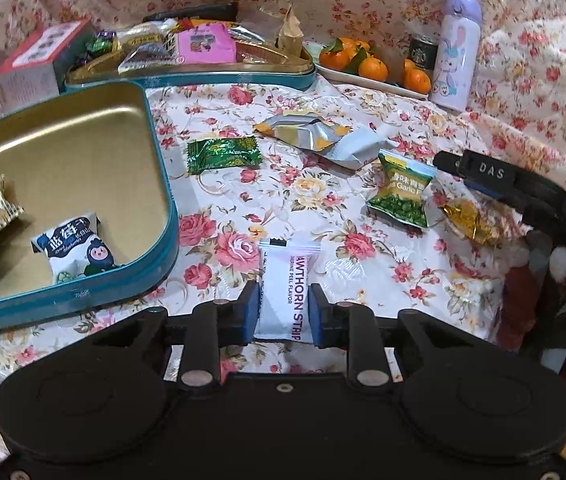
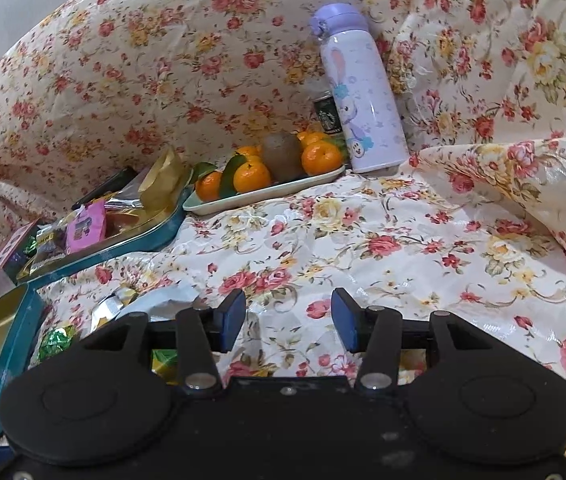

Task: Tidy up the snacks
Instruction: 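Close the left gripper on the hawthorn strip while the right grasps the gold packet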

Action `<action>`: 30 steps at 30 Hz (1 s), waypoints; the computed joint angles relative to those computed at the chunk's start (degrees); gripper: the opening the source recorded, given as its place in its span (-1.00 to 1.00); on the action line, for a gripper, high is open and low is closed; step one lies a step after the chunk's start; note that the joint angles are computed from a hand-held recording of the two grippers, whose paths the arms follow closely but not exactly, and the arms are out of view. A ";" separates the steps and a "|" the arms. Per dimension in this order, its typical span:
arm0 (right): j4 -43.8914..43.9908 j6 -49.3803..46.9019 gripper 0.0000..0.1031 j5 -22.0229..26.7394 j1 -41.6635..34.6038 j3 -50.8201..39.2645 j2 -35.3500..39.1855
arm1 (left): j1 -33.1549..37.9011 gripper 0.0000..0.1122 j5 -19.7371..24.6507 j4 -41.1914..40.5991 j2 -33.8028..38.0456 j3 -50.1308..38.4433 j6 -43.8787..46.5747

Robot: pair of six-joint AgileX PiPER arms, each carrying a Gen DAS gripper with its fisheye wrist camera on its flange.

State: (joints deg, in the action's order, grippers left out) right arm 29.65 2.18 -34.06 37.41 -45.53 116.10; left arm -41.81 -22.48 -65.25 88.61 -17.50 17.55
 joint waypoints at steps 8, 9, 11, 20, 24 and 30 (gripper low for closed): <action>15.47 -8.24 -0.07 -0.67 4.12 2.18 -3.82 | 6.70 -0.41 5.57 14.24 -1.85 0.75 -9.79; 16.11 -8.45 -0.07 -0.65 4.49 2.82 -4.67 | 7.02 -0.41 6.00 14.53 -1.91 0.64 -9.48; 19.08 -10.62 -0.07 -2.08 6.27 4.40 -6.32 | 7.10 -0.41 6.15 14.62 -1.99 0.65 -9.23; 29.42 -30.69 -0.07 -2.02 12.71 3.82 -6.13 | 4.09 -0.42 4.13 5.24 -1.30 -0.05 -1.45; 29.02 -30.40 -0.07 -0.82 12.20 4.12 -5.50 | 4.34 -0.42 3.88 7.50 -1.44 0.39 -4.17; 28.71 -29.89 -0.30 -3.18 12.99 5.37 -4.82 | 0.71 -0.42 1.63 -4.55 -0.42 -1.19 6.40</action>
